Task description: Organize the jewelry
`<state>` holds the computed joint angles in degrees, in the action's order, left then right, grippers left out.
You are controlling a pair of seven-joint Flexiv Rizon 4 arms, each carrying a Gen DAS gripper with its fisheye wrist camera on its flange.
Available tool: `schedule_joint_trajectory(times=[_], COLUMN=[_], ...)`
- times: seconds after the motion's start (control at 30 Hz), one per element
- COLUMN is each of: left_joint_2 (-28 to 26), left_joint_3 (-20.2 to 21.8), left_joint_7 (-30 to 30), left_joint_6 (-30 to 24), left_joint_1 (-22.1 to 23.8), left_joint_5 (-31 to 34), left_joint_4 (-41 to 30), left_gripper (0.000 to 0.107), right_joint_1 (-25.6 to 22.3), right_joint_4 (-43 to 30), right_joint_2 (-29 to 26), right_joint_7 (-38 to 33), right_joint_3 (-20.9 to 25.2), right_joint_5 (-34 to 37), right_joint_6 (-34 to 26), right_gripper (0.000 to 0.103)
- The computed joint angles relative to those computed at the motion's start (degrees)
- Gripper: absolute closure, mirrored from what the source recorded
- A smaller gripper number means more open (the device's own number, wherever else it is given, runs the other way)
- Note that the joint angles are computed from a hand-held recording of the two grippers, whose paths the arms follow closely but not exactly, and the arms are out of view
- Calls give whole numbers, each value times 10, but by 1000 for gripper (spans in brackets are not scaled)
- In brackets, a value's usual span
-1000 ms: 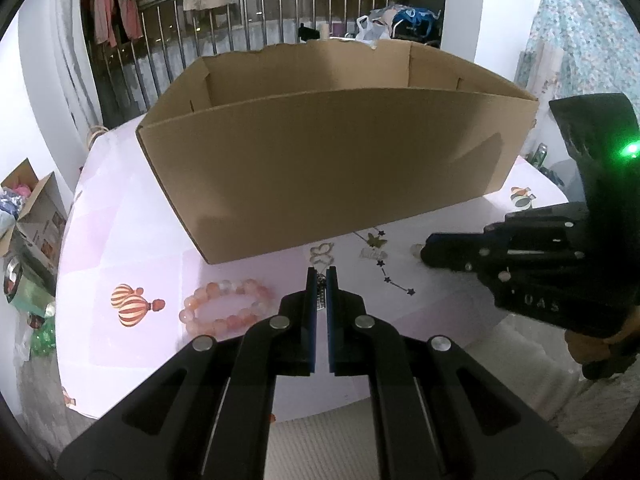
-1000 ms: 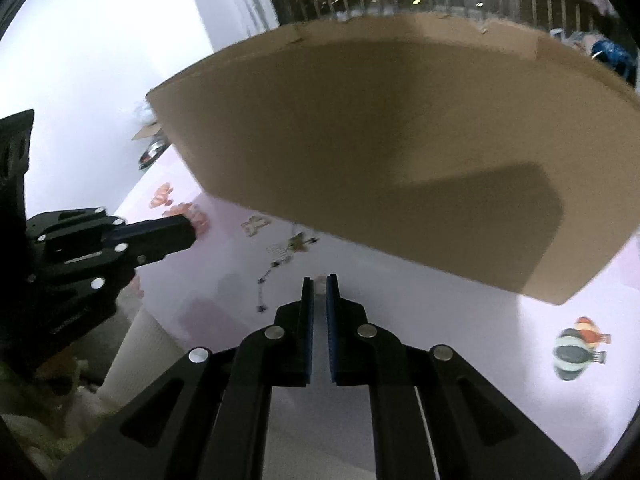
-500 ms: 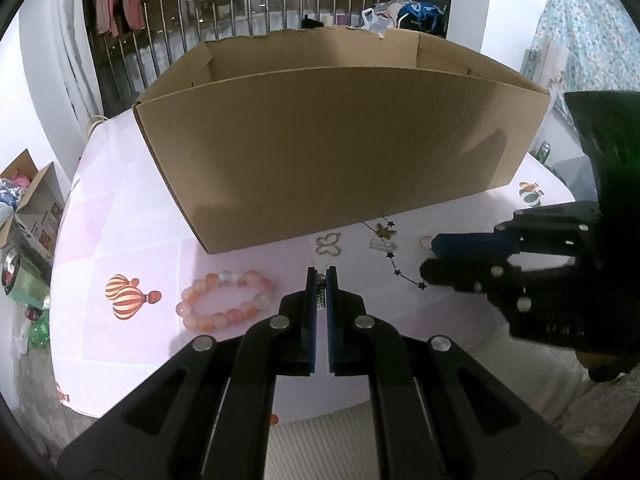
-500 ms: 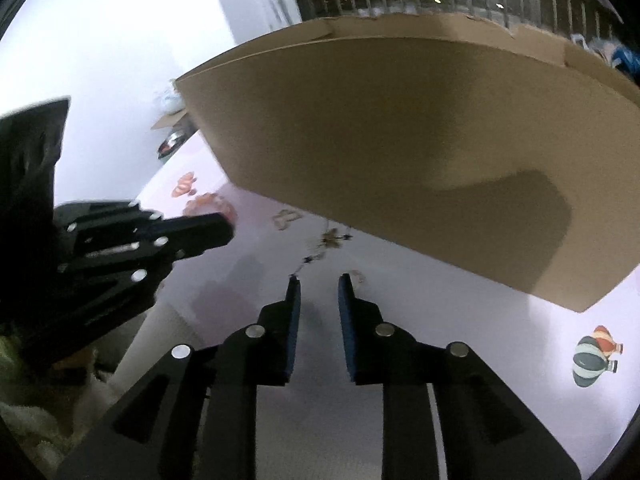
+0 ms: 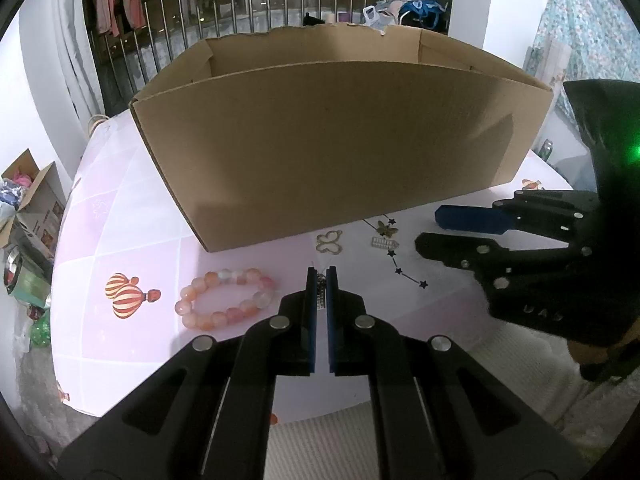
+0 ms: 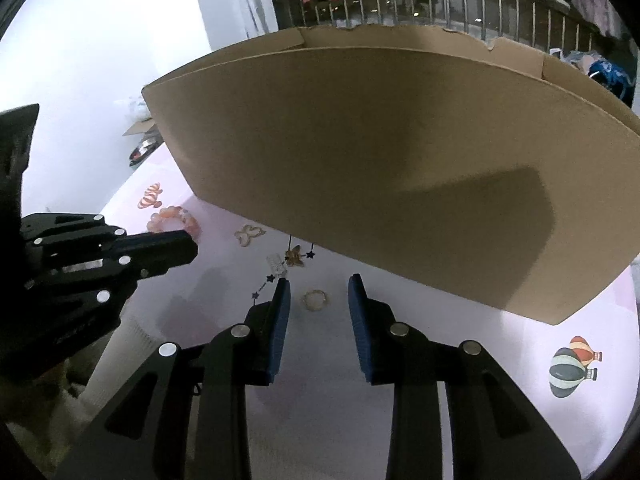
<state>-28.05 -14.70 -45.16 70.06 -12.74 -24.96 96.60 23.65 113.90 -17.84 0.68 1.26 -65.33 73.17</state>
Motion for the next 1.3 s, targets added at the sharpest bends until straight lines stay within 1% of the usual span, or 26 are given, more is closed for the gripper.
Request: schedule_joint_trajectory(times=[0.1,0.2,0.23,0.4,0.63,0.7,0.8,0.9,0.93,1.0,1.1,1.17,1.2,1.23,1.27,1.3], left_joint_2=[-1,0,-1,2,10,14,27,49,58,74,77,65,54,39,14,-4], left_joint_3=[1,1,0,-5,-8,-11,-26,-62,-83,-123,-154,-154,-146,-132,-98,-70], left_joint_7=[-2,-3,-3,2,5,9,27,73,99,158,231,251,250,241,206,173], left_joint_6=[-2,-2,-2,7,18,22,34,54,60,62,71,65,64,65,59,47], left_joint_1=[-1,-1,-1,3,5,7,18,42,54,75,78,67,55,37,6,-14], left_joint_5=[1,2,2,-5,-11,-15,-35,-86,-118,-193,-265,-280,-276,-261,-220,-186], left_joint_4=[-1,-1,-2,6,17,21,33,48,52,50,26,-3,-21,-41,-78,-105], left_gripper=[103,103,103,103,103,103,103,103,103,103,103,103,103,103,103,103], right_joint_1=[14,14,13,2,-4,-5,-6,-20,-27,-40,-57,-69,-75,-76,-75,-75], right_joint_4=[-7,-13,-14,-10,1,3,9,9,5,-5,-27,-41,-46,-50,-56,-63], right_joint_2=[-1,-7,-7,-6,6,13,37,65,75,86,94,87,83,76,66,54], right_joint_7=[22,26,27,40,46,50,67,93,107,121,135,144,137,115,85,57], right_joint_3=[-4,2,3,5,7,7,9,17,19,27,33,33,33,34,34,33], right_joint_5=[-28,-40,-41,-40,-40,-51,-95,-159,-187,-221,-255,-260,-251,-226,-190,-154], right_joint_6=[-44,-59,-62,-38,-30,-30,-42,-42,-41,-43,-49,-36,-32,-38,-51,-53], right_gripper=[83,90,90,91,91,91,91,91,91,91,91,91,91,91,91,91])
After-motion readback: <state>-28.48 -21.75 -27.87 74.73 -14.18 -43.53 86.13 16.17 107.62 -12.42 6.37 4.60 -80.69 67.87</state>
